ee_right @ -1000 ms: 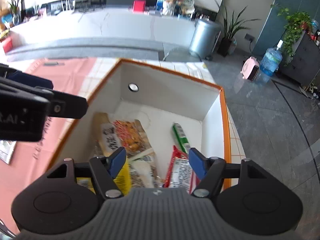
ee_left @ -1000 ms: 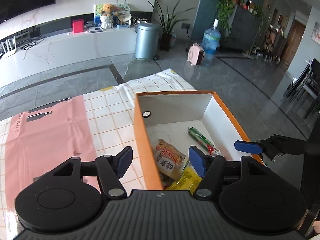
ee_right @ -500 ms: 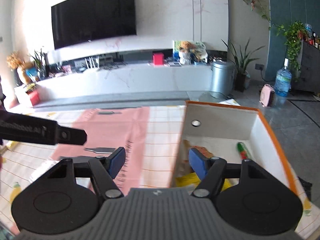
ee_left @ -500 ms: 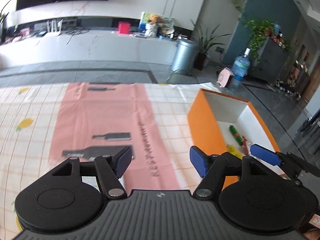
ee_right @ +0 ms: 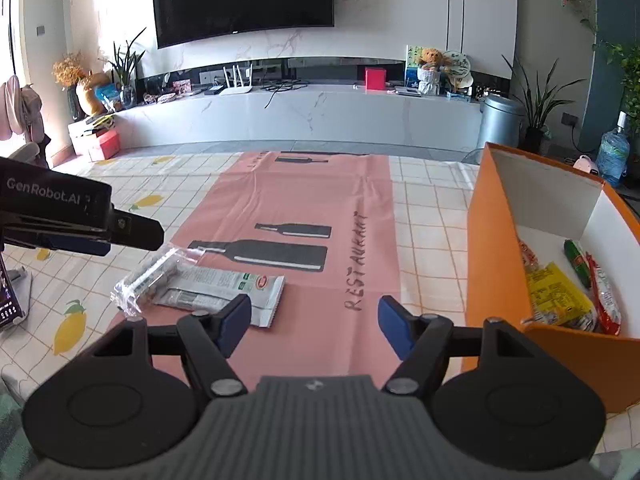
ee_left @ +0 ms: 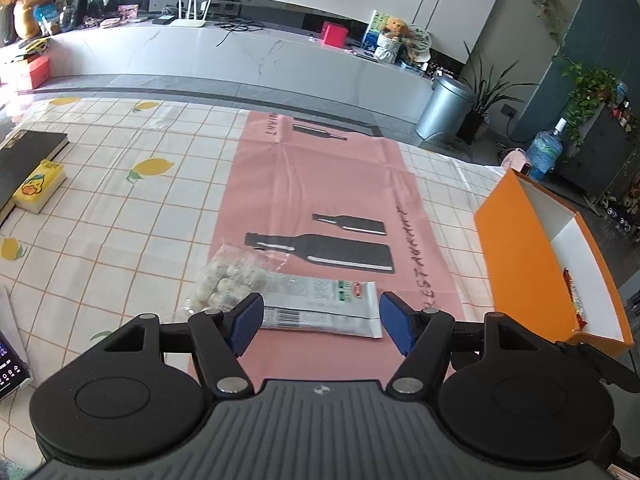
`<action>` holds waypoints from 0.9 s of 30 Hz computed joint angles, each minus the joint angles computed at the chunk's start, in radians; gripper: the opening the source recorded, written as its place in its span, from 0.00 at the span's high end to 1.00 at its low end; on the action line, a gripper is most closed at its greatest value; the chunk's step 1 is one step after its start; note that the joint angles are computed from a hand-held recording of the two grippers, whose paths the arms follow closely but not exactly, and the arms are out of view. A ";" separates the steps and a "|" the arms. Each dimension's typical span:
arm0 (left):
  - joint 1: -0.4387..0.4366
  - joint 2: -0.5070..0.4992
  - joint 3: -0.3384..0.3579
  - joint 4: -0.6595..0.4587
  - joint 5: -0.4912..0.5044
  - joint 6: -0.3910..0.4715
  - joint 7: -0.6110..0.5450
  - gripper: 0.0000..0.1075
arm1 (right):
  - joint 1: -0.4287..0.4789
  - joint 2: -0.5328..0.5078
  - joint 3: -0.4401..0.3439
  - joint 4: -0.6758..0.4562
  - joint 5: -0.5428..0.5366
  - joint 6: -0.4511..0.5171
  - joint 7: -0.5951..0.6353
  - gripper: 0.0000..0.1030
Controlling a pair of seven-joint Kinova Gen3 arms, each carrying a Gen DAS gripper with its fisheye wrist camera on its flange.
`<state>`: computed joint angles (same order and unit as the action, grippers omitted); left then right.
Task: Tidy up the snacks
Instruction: 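Move both tools back over the white bags on the mat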
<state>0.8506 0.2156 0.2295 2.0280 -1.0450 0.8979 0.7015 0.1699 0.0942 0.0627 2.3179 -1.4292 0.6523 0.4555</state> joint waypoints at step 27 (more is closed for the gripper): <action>-0.171 0.041 -0.184 0.164 0.001 -0.394 -0.248 0.27 | -0.100 0.362 -0.259 -0.370 0.444 0.007 -0.018 0.12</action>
<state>0.6794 0.2562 0.0458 2.1921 -1.0440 0.5039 0.4533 0.0695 0.4563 -0.1963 1.9477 -0.9854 0.6594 0.4376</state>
